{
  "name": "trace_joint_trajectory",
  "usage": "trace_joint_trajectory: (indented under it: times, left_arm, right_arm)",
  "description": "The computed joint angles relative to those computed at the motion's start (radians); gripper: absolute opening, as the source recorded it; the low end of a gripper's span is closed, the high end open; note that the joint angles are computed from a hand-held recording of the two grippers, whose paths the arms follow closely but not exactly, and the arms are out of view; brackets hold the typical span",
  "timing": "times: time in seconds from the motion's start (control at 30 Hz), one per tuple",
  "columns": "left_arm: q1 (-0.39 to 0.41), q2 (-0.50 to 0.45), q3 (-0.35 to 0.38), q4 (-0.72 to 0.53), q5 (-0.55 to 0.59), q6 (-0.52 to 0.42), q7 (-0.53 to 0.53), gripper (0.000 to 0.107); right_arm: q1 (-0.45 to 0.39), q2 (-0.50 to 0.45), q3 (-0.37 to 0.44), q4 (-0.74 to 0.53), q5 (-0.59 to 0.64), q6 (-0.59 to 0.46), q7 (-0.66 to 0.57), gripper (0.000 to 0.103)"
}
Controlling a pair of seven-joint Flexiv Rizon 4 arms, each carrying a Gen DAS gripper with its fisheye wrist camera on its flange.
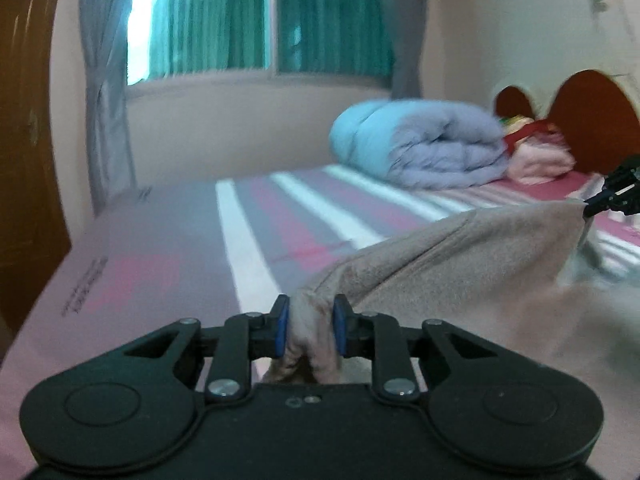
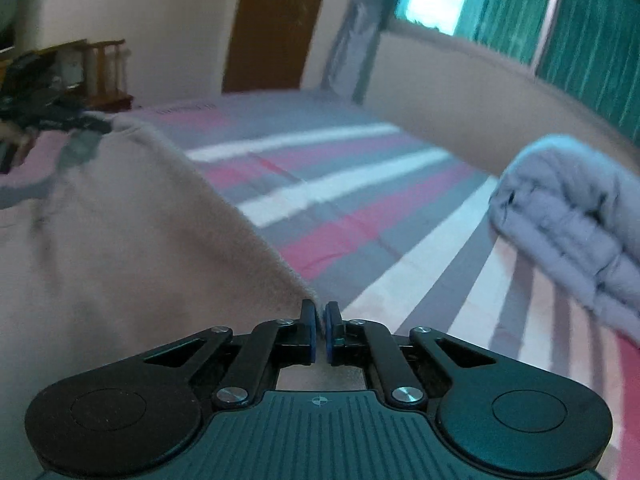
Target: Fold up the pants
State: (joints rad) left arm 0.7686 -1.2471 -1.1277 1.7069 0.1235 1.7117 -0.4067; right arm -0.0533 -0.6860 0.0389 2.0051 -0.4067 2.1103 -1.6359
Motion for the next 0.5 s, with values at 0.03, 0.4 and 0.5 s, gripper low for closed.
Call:
trace_joint_trajectory:
  times: [0.03, 0.4, 0.5]
  left_arm:
    - [0.035, 0.012, -0.010, 0.052, 0.029, 0.017, 0.011, 0.013]
    - [0.150, 0.215, 0.196, 0.506, 0.109, 0.278, -0.232, 0.047]
    - [0.090, 0.271, 0.299, 0.595, 0.054, 0.462, -0.393, 0.053]
  right_arm:
    - [0.033, 0.038, -0.020, 0.063, 0.038, 0.039, -0.031, 0.004]
    - [0.395, 0.031, 0.010, 0.491, 0.582, 0.379, -0.185, 0.007]
    - [0.496, -0.089, 0.043, 0.479, 0.777, 0.510, -0.079, 0.009]
